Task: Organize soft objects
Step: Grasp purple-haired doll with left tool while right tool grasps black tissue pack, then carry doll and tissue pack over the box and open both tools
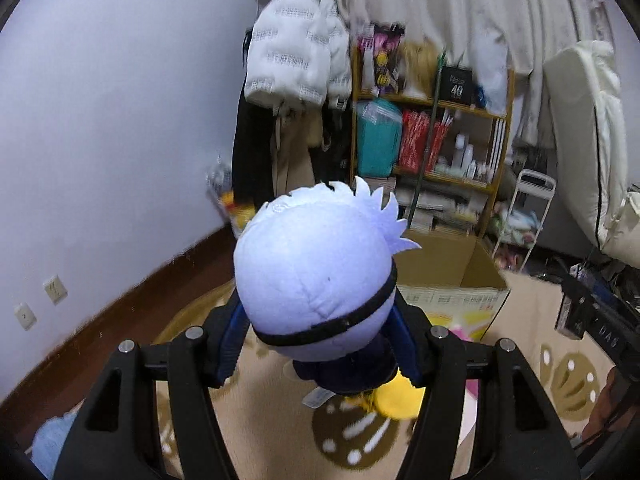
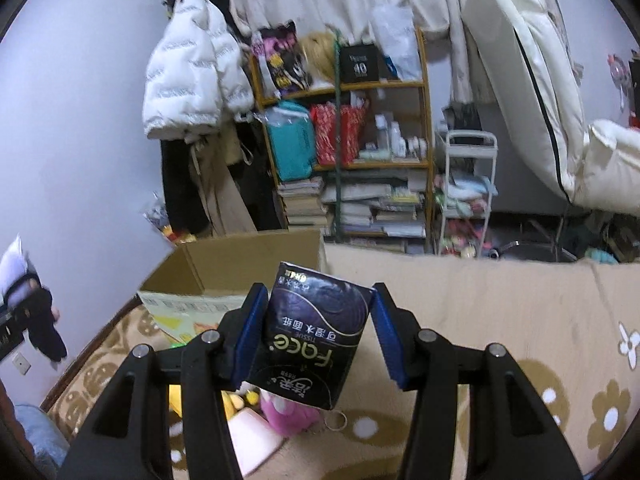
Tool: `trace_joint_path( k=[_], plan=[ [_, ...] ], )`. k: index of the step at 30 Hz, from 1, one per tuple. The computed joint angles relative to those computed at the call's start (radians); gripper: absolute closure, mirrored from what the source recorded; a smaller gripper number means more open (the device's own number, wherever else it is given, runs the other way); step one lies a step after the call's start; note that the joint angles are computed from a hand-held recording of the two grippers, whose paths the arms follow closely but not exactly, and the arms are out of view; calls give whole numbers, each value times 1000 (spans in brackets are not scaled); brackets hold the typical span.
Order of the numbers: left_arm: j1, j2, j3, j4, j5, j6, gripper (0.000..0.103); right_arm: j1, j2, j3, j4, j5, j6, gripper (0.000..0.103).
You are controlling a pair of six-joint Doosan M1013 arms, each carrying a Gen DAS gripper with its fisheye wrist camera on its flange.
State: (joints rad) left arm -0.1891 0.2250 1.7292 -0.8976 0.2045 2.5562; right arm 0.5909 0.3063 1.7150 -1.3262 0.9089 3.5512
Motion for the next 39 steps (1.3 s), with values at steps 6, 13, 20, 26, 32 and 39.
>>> trace_joint_path(
  k=[6, 13, 20, 26, 32, 39],
  plan=[
    [-18, 5, -36, -140, -11, 179, 41, 6, 13, -27, -88, 4, -13, 47],
    [-27, 16, -93, -199, -17, 265, 41, -18, 27, -77, -139, -14, -65, 47],
    [-48, 43, -166, -307, -20, 382, 41, -51, 32, -116, -205, -48, -49, 47],
    [-66, 65, -185, -516, -35, 567, 41, -74, 47, -127, -229, -76, -9, 47],
    [-72, 98, -201, -364, -32, 430, 41, -97, 50, -107, -227, -130, 40, 47],
    [-72, 142, -210, -150, -28, 200, 41, -118, 55, -69, -322, -190, 173, 47]
  ],
)
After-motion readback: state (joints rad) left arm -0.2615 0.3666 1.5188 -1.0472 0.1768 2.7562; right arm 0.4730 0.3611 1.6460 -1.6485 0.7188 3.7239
